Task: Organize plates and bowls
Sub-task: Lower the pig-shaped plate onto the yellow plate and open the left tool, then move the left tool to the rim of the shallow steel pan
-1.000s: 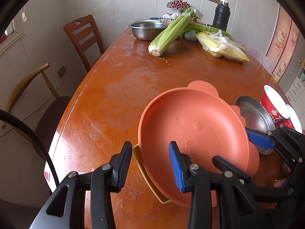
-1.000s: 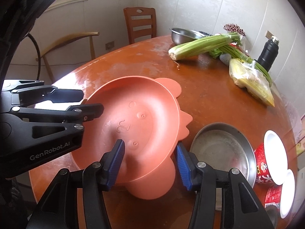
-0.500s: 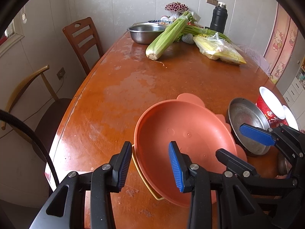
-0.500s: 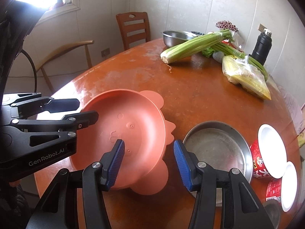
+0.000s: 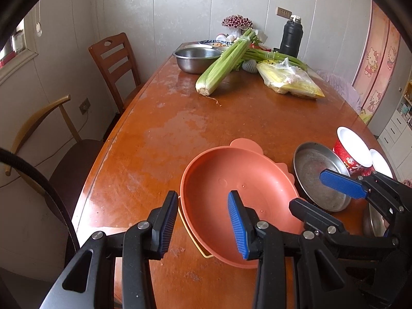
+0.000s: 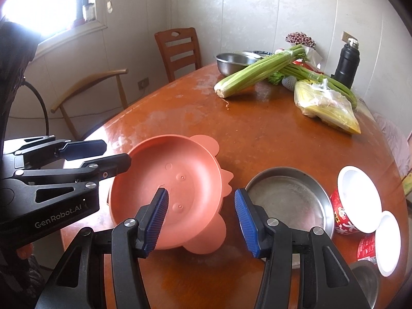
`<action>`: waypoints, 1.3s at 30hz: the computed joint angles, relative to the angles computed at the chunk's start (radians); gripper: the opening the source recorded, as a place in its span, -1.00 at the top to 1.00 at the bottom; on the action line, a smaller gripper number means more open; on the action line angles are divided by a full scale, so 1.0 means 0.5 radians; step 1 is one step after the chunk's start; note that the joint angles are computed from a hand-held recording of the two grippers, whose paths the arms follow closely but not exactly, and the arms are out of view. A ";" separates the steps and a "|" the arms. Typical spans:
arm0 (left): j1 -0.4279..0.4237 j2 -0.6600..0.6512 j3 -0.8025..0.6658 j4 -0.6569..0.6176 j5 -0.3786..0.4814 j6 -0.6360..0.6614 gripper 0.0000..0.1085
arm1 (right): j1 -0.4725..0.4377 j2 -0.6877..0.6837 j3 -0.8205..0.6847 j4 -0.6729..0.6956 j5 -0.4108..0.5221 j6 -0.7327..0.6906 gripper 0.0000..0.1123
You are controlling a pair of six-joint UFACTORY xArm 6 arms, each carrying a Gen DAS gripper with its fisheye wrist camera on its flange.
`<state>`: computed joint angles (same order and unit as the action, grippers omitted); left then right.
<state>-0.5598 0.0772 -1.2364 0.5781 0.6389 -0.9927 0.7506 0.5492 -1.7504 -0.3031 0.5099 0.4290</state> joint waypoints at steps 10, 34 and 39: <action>-0.082 -0.028 -0.047 0.084 0.037 -0.046 0.25 | -0.071 -0.287 0.341 -0.066 -0.138 0.167 0.01; -0.239 0.373 -0.677 -0.038 0.184 0.258 0.24 | -0.331 -0.701 0.782 -0.030 -0.251 0.324 0.01; -0.252 0.475 -0.824 -0.090 0.223 0.333 0.18 | -0.367 -0.737 0.822 0.014 -0.255 0.302 0.00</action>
<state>-0.6857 0.3149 -1.6486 0.5330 0.7506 -0.8260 0.5672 0.1808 -1.3394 -0.2961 0.3824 0.5801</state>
